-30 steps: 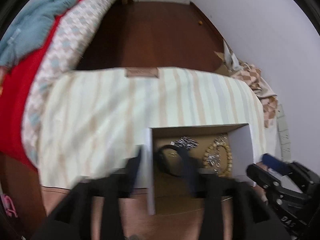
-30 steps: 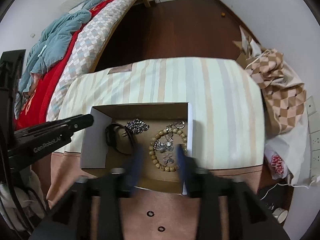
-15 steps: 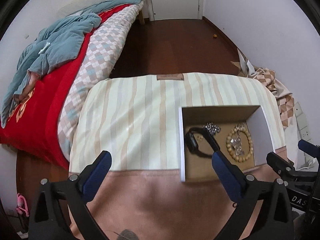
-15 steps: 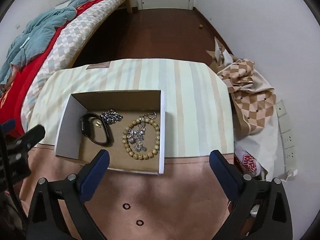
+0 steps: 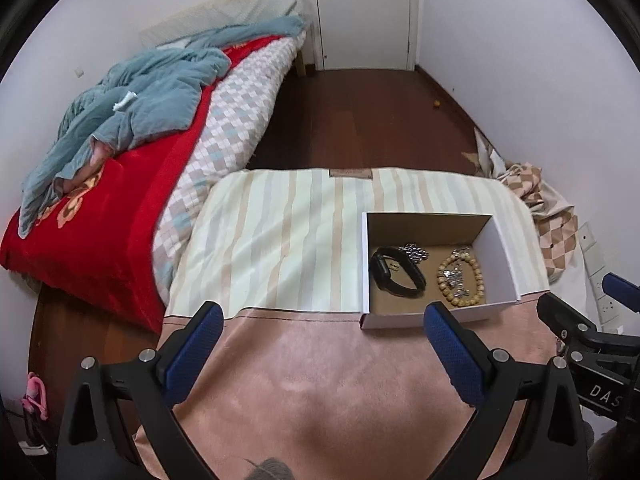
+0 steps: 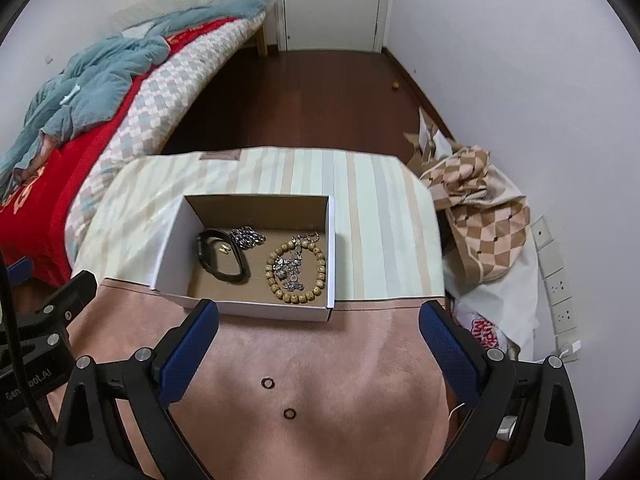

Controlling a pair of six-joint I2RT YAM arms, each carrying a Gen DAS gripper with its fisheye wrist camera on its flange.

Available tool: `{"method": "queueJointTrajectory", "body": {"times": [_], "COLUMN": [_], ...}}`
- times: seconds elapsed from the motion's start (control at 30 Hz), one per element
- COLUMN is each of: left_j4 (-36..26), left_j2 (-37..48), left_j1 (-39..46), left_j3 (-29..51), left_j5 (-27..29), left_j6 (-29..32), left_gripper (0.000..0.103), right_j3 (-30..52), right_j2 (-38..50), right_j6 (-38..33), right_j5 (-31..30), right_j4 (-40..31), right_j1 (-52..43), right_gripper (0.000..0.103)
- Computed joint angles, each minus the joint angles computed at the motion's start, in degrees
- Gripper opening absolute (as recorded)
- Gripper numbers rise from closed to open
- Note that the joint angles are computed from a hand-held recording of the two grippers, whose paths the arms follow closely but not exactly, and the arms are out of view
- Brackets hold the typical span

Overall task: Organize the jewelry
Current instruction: 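Move both open tools back over the two black ring earrings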

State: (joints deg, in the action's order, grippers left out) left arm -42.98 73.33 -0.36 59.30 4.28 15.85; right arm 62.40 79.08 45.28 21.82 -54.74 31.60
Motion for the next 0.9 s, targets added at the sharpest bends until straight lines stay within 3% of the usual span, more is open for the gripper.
{"method": "queueJointTrajectory", "body": {"times": [0.53,0.77,0.9], "left_j4": [-9.74,-9.22,-4.93], "left_j2": [-12.86,-14.78,-15.60], "left_j1": [5.40,6.33,5.79], "left_j3": [2.26,0.20,-5.10], "left_j5": [6.28,6.28,3.22], "left_j6": [4.30,3.88,2.92], "left_gripper": [0.103,0.103,0.103], "right_j3": [10.18,10.21,3.84], "right_j2": [-6.15,-6.51,-8.22], "right_j6": [16.52,19.05,19.20], "right_j5": [12.56,13.00,10.01], "right_j4": [-19.19,-20.76,-16.18], "right_j1": [17.26,19.12,18.59], "right_gripper": [0.101,0.101,0.101]}}
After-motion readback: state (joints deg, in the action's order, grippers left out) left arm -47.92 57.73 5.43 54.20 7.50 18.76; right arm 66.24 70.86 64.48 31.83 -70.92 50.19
